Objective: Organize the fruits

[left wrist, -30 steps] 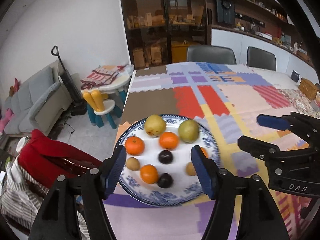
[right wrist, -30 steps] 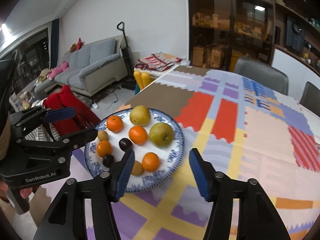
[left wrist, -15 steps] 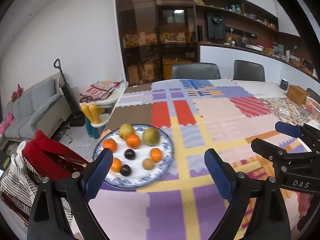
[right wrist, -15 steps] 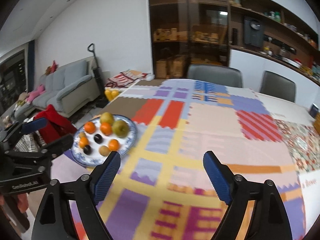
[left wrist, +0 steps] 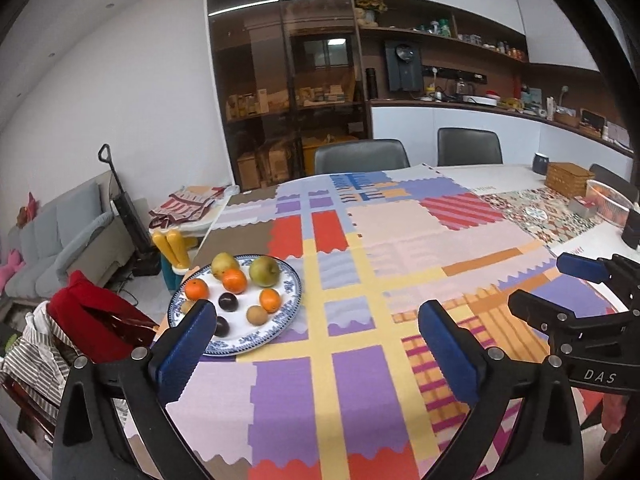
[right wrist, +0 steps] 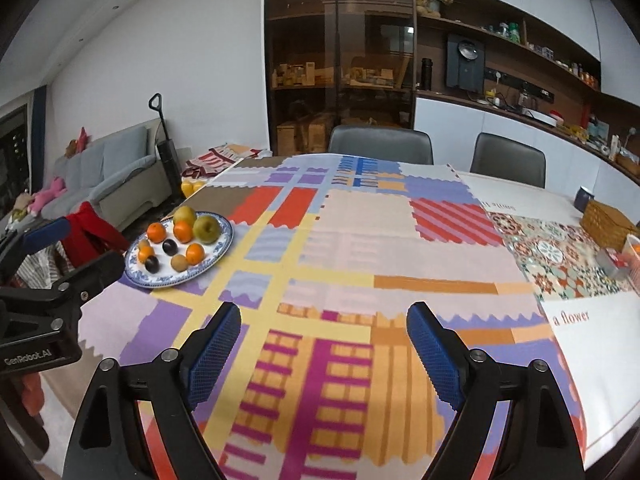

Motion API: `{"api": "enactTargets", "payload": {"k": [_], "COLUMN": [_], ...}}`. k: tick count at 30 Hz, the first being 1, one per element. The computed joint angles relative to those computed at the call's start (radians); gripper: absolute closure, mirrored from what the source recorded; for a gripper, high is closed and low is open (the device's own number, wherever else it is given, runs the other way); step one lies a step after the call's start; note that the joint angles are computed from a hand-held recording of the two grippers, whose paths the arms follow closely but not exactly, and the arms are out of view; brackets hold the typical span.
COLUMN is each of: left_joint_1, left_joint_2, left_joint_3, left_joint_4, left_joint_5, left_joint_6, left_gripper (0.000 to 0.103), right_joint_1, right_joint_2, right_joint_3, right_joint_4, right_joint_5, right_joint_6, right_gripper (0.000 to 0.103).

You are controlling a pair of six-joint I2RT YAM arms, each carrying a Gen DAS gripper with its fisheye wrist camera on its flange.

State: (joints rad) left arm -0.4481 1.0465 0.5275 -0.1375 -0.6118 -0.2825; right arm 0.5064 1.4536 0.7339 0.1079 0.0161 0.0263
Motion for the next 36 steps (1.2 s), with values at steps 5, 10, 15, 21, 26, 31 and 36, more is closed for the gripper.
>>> {"api": "enactTargets", "payload": {"k": [5, 10, 15, 21, 26, 31, 36], "left_joint_1": [-0.062, -0.117, -0.162, -0.177, -0.175, -0.183, -0.167], "left_joint_2": [-0.025, -0.056, -0.094, -0.112, -0.118, -0.114, -0.091], "left_joint_3": [-0.023, -0.041, -0.049, -0.052, -0.054, -0.05, -0.041], "left_joint_4": [-0.024, -0.045, -0.069, -0.086, -0.09, -0.106, -0.123], "left_joint_5": [-0.04, -0.103, -0.161, -0.183, -0.175, -0.179, -0.168], "left_joint_6": [-0.05, -0.092, -0.117, -0.128, -0.127, -0.146, -0.162], "left_gripper": [0.0, 0.0, 0.0, 0.0, 0.0, 0.0, 0.0], "right_joint_1": [-0.018, -0.02, -0.015, -0.011, -0.006, -0.002, -0.001], "right_joint_2": [-0.061, -0.104, -0.144, -0.168, -0.176, -0.178, -0.176], "right_joint_3": [-0.068, -0.121, -0.155, -0.164, -0.169, -0.17, -0.167], "right_joint_4": [0.016, 0.039, 0.05, 0.05, 0.052, 0.051, 0.046], "right_joint_5": [-0.009, -0.002, 0.01, 0.011, 0.013, 0.015, 0.014], "right_joint_6": [0.016, 0.017, 0.021, 0.02, 0.021, 0.021, 0.023], "right_gripper": [0.017, 0.017, 0.017, 0.017, 0.017, 0.017, 0.017]}}
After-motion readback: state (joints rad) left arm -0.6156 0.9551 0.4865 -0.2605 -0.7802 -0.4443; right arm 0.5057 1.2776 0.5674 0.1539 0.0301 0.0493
